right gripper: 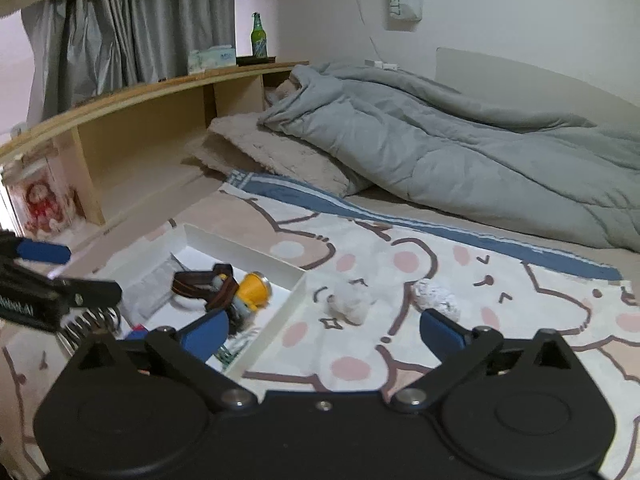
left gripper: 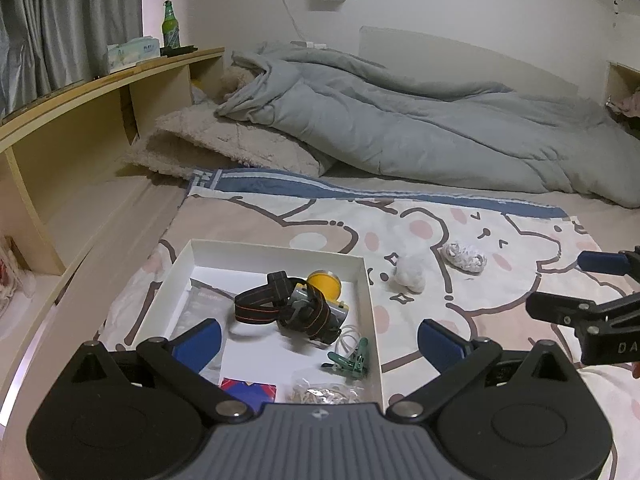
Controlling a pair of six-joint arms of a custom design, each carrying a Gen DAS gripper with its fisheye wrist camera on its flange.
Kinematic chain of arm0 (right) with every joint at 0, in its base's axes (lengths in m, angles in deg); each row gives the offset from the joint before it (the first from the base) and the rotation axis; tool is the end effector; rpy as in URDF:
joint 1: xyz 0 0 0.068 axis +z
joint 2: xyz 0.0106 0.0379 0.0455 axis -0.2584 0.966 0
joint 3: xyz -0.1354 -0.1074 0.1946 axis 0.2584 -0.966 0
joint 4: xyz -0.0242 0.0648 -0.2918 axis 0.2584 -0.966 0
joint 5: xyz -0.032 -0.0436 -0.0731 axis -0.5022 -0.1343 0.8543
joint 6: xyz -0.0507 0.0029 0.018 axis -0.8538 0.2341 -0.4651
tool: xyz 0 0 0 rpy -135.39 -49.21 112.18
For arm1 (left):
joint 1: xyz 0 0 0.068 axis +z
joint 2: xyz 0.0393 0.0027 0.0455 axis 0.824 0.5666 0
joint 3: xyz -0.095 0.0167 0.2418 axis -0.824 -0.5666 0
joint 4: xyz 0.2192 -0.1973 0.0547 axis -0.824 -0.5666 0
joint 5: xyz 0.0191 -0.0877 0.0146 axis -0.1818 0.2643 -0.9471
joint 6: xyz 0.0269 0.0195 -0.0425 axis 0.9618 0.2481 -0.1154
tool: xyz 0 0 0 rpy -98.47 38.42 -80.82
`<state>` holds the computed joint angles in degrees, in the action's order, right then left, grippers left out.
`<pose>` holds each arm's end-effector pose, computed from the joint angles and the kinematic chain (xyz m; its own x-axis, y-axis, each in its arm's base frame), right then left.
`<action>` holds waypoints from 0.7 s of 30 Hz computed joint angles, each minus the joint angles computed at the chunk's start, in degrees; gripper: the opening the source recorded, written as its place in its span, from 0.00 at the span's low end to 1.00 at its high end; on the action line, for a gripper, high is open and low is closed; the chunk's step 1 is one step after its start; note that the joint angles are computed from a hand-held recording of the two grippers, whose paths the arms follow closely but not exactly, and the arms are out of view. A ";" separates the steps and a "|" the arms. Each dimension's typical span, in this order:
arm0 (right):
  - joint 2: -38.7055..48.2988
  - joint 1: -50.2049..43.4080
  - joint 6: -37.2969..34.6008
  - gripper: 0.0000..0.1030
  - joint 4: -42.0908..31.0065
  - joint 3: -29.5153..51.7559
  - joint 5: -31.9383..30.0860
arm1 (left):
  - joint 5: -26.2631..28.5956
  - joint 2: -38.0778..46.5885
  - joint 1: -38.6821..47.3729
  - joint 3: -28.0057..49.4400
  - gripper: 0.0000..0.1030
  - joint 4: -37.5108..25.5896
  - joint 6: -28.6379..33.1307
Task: Organize objects
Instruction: 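Withdraw both open tools from the tray toward the white items on the sheet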
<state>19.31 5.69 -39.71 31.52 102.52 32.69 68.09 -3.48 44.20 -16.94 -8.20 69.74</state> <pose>0.2956 0.1075 0.2475 -0.5502 -0.0834 -0.8309 -0.2047 0.9781 0.0374 0.3071 -0.0608 0.2662 -0.6321 0.1426 -0.7616 0.1950 0.9806 0.0218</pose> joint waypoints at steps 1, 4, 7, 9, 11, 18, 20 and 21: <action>-0.12 -0.31 -0.58 1.00 0.05 -0.24 -0.10 | -0.13 0.08 -0.01 -0.03 1.00 0.12 -0.05; -0.37 -1.02 -0.82 1.00 0.07 -0.58 -0.36 | -0.31 0.19 0.00 -0.09 1.00 0.36 0.05; -0.27 -1.47 -0.51 1.00 -0.12 -0.53 -0.81 | -0.28 0.30 -0.01 -0.32 1.00 0.87 0.24; -0.33 -1.55 -0.49 1.00 -0.13 -0.53 -0.90 | -0.46 0.49 -0.17 -0.39 1.00 1.12 0.24; -0.33 -1.67 -0.45 1.00 0.09 -0.49 -1.14 | -0.70 0.80 -0.32 -0.22 1.00 1.28 0.16; -1.12 -3.64 1.01 1.00 2.34 -1.22 -1.59 | -0.33 3.23 -1.16 0.96 1.00 3.68 -1.88; -0.85 -4.85 1.62 1.00 2.93 -1.31 -1.37 | -0.58 4.35 -1.70 1.41 1.00 4.86 -2.69; -0.57 -5.52 1.93 1.00 3.15 -1.27 -1.23 | -0.89 4.81 -2.10 1.42 1.00 5.68 -2.68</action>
<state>18.74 0.17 -37.78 34.67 101.24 31.46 67.19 1.33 42.11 -15.52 -2.52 67.06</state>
